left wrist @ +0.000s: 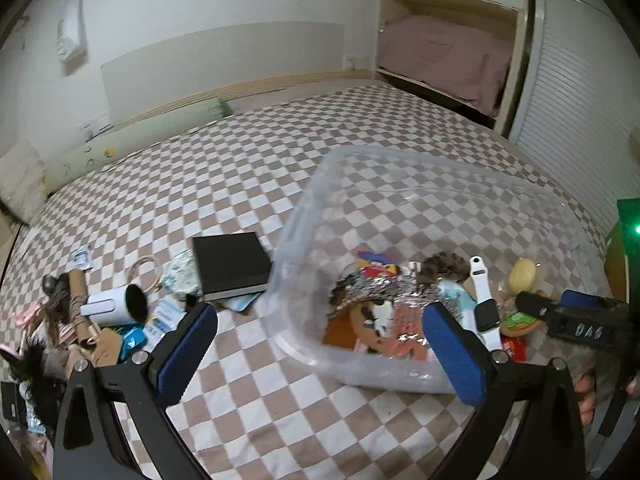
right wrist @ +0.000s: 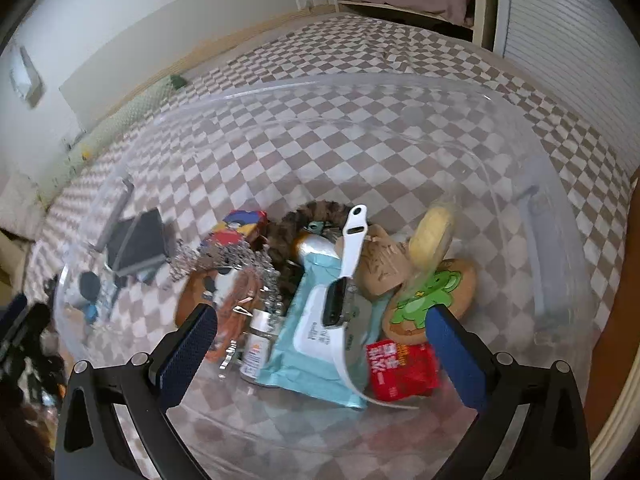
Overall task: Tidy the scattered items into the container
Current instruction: 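Raise both tools out of the box and move back toward the item pile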
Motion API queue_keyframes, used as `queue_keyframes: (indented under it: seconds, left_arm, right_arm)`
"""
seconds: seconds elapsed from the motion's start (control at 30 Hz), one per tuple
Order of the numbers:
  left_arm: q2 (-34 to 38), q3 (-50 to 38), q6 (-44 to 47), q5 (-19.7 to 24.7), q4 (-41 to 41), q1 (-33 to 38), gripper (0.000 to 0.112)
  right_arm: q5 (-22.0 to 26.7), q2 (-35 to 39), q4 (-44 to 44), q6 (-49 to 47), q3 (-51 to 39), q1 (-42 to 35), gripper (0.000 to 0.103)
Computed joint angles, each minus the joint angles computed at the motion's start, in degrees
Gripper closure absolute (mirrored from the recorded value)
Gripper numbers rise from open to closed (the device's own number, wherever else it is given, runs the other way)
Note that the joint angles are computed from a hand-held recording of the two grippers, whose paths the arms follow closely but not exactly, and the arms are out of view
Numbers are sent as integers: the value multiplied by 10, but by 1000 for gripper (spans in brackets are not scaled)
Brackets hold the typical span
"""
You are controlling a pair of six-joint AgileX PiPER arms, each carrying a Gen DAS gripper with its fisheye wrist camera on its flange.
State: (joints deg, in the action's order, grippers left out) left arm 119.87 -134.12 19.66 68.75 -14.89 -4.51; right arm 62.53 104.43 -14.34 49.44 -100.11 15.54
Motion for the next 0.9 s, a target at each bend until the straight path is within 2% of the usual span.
queue_keyframes:
  seconds: [0.23,0.37,0.53,0.7,0.9]
  left_arm:
    - [-31,49,14,-18,-14,41,9]
    - [-49,62,27,-32,-41,73,9]
    - [-74,86,47,-67,-71,119,9]
    - [-98,120,61,-113,-96,166,9]
    - [-115,146,71,-148,-117,219,9]
  right_arm:
    - [-48,-21,-51,56,7,33,0]
    - [-88,-34,-127,106,7,74,0]
    - [-111,-28,-228,159,-15,130,0]
    - [-108,2,-297,179,-61,178,0]
    - [-88,56,-375,192,-140,234,0]
